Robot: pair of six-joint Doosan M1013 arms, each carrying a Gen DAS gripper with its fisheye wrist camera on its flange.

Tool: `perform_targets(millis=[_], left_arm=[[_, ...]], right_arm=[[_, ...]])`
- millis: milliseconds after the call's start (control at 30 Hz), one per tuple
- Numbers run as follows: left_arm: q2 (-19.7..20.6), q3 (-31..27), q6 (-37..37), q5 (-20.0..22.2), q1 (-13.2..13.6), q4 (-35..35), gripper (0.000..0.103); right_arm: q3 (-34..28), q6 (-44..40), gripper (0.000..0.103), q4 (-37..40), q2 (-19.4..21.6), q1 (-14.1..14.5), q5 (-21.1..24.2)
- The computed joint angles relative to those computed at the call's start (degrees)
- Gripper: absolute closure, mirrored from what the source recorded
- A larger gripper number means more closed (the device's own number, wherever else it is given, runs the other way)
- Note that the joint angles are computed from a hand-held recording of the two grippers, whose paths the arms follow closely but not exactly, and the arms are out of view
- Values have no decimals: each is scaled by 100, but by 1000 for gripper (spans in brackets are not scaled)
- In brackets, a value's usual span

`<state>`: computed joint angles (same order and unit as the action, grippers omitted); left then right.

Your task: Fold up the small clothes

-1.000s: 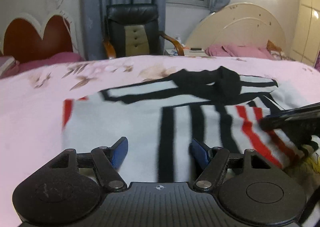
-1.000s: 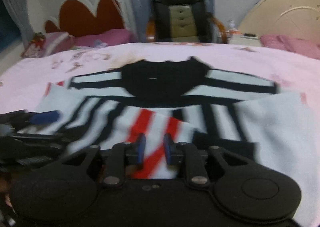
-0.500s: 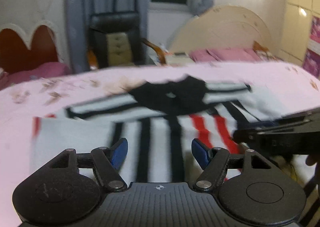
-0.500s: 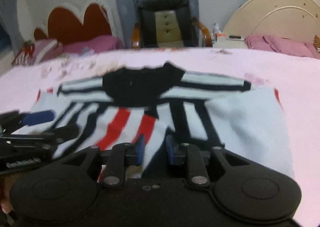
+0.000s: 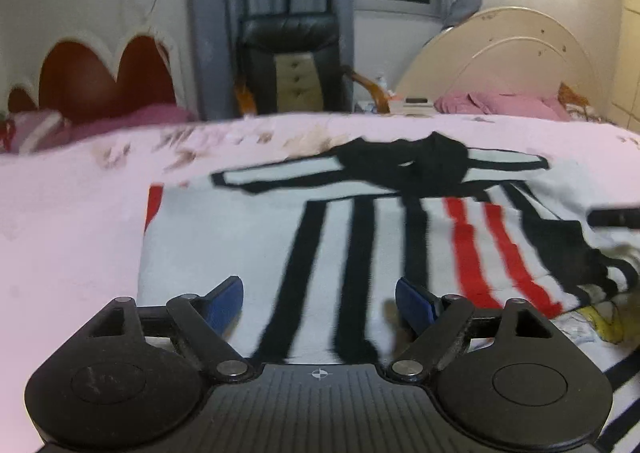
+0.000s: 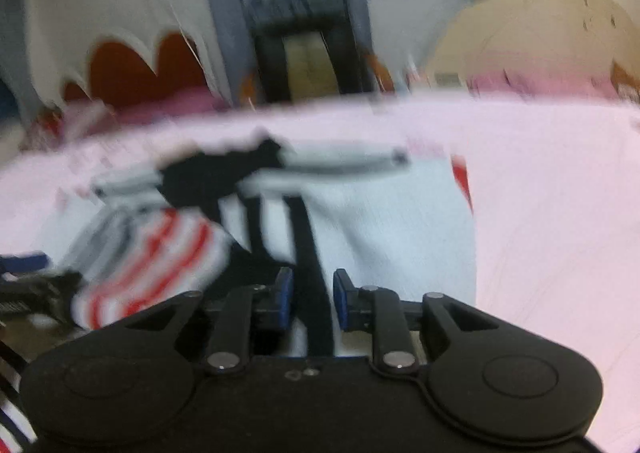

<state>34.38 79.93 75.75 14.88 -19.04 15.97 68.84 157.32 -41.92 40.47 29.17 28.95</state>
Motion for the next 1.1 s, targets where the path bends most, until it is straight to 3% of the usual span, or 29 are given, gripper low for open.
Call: perform_targets(millis=[67, 167, 333, 433, 467, 567, 800, 900, 967, 1100], left_arm=[[50, -49, -736, 332, -133, 976, 20], [71, -114, -1243, 544, -155, 1128, 20], [-82, -35, -1749, 918, -303, 1824, 20], [-219, 166, -1987, 975, -385, 2223, 20], [-249, 206, -1983, 961, -391, 2219, 20], [-381, 432, -2008, 794, -414, 2240, 20], [-810, 1108, -2316, 351, -360, 2395, 20], [-1127, 1551, -2539, 84, -213, 2429, 20], [-1301, 1760, -2344, 60, -86, 2088, 20], [-1532, 2066, -2349, 1, 70, 1927, 20]], right_arm=[[52, -76, 81, -61, 2, 22, -221], [-267, -1676, 80, 1330, 205, -14, 197], [-167, -1874, 74, 1749, 73, -71, 47], [173, -1326, 54, 1320, -150, -61, -190], [303, -1163, 52, 1178, -230, -56, -249], [657, -697, 52, 832, -433, -52, -434], [1100, 165, 52, 280, -719, 145, -296], [1267, 316, 52, 313, -860, 237, -306], [1463, 632, 52, 189, -1012, 292, -386], [1614, 1197, 52, -138, -1168, 420, -146]])
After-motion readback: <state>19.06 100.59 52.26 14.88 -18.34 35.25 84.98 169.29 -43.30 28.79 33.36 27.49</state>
